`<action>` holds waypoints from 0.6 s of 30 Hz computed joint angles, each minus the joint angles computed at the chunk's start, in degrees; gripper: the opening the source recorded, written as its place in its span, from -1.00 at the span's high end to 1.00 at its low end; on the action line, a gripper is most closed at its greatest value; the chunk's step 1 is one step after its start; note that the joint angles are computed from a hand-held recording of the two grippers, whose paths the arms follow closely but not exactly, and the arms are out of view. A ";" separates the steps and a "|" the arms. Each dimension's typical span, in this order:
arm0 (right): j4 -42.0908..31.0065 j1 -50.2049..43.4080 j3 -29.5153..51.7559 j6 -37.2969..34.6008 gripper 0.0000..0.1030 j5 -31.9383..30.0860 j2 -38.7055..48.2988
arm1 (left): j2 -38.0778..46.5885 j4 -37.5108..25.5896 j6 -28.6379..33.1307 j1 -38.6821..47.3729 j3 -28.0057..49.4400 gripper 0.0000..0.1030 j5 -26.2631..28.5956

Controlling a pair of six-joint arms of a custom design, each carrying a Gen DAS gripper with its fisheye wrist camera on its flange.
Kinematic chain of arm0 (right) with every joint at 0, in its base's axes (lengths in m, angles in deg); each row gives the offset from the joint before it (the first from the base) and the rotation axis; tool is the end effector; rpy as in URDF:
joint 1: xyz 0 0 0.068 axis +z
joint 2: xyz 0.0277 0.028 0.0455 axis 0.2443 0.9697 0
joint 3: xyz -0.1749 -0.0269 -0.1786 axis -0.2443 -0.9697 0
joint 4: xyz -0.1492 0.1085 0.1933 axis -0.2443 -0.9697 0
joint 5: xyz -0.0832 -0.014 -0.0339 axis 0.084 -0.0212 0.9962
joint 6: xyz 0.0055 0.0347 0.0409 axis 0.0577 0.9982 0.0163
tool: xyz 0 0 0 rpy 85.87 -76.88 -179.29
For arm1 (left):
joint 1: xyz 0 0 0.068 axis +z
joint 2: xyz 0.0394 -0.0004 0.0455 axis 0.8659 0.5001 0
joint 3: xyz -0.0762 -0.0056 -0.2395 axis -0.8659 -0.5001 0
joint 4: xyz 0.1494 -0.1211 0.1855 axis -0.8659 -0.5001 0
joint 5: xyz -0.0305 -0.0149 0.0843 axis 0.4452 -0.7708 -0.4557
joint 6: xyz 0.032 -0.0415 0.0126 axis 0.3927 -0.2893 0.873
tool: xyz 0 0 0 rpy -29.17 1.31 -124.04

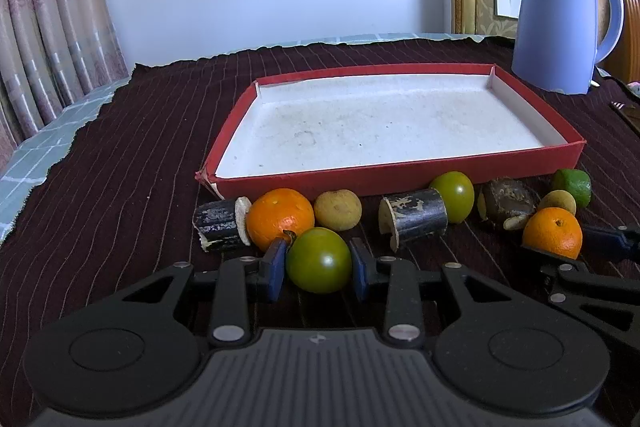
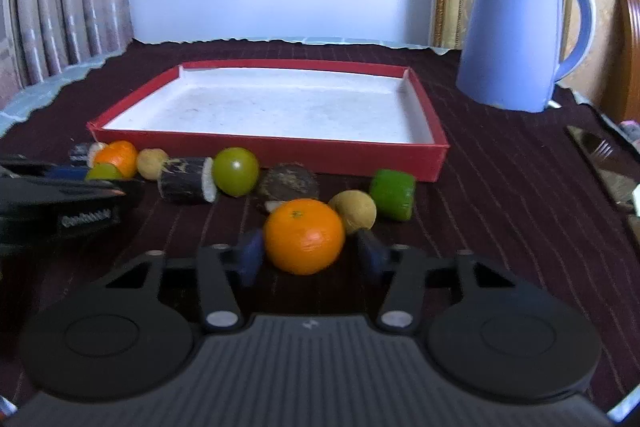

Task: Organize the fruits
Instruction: 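Grasp the green tomato with the left tool while the right tool grasps the mandarin, then lift the green tomato with the left tool while the right tool lifts the mandarin over the tray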

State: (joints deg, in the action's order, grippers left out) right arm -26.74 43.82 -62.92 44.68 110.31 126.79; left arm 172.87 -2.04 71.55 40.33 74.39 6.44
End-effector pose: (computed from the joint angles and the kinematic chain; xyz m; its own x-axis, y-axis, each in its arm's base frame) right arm 0.1735 0.0776 0.0625 -0.5522 0.1279 -0.8239 0.1812 0.9830 0.0311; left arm 0.2524 -0.0869 0.0835 -0.5484 0.2903 -0.7842 0.3227 0.9386 0.1219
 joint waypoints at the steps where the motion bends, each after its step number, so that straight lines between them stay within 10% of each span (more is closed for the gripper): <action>1: -0.25 0.31 0.05 -0.27 0.22 0.32 -0.01 | 0.00 0.00 0.03 0.04 -0.04 0.36 0.06; 18: -10.21 2.05 -2.15 -2.25 0.23 2.80 -16.15 | -2.73 -3.16 -0.95 1.14 0.80 0.36 0.11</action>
State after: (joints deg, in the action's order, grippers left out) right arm -36.95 45.87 -65.07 42.44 113.11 110.64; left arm 170.13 -5.20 70.60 41.48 75.19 6.55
